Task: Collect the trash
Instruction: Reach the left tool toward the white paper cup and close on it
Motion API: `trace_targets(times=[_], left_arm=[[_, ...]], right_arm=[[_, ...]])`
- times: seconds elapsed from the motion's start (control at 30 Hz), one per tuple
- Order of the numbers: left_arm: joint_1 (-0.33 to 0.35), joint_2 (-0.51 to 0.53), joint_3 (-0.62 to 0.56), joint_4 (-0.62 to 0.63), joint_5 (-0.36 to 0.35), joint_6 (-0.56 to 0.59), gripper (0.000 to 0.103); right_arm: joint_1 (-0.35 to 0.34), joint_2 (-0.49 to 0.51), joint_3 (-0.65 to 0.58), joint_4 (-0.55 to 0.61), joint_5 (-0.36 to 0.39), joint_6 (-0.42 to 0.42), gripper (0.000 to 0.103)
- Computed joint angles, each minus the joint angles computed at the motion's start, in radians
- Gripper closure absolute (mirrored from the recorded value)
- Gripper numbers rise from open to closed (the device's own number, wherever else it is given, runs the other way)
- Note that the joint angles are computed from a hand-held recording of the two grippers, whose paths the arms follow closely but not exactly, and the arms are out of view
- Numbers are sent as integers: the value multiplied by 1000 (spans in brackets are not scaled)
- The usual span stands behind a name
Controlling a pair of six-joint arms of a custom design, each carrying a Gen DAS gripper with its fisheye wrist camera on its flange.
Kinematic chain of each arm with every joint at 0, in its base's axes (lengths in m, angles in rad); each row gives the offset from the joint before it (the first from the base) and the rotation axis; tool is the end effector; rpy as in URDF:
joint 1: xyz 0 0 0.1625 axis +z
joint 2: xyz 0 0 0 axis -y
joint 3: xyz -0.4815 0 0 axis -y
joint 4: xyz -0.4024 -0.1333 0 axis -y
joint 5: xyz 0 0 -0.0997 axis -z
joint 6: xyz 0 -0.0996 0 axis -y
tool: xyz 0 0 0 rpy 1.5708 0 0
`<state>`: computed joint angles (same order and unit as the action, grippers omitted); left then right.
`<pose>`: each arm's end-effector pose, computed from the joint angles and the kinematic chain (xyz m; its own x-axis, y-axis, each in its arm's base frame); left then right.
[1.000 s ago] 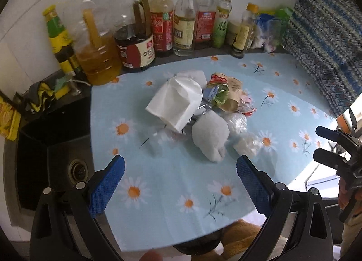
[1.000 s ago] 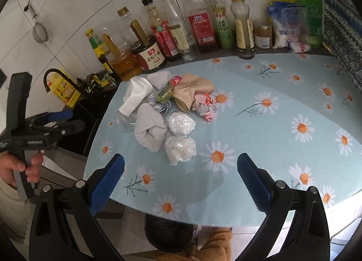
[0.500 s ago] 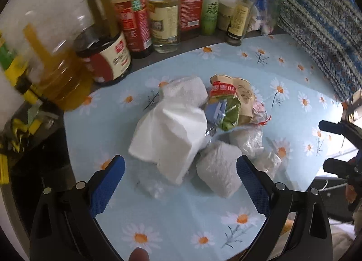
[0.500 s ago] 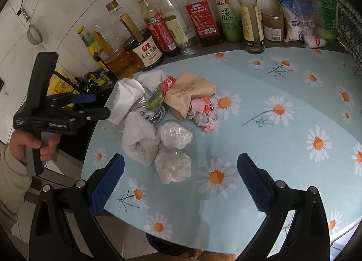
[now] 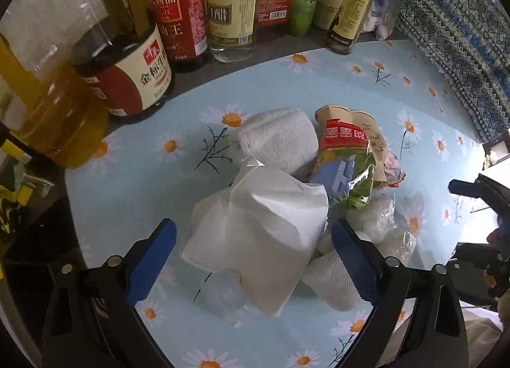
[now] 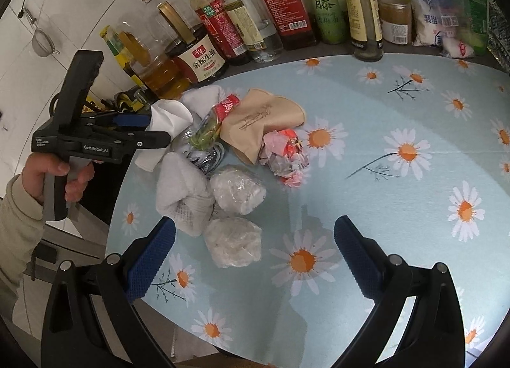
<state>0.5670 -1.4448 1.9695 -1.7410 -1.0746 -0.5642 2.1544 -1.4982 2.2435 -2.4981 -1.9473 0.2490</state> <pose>-0.3010 -0.4059 0.3218 -0.7043 0.4325 -0.5629 0.4904 0.8698 0.0546 0.3261 -0.3185 0.2968 -0.9212 -0.2406 0.3058 -0.3249 0.9080 -0.2645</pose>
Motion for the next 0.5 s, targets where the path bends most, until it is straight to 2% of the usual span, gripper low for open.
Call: trace_targets(times=[0.2, 0.5], left_arm=[[5, -6, 13, -19, 6, 23, 17], [-2, -13, 19, -34, 15, 33, 19]], right_arm=[[-17, 25, -3, -12, 50, -13, 4], [-8, 51, -10, -5, 55, -29, 4]])
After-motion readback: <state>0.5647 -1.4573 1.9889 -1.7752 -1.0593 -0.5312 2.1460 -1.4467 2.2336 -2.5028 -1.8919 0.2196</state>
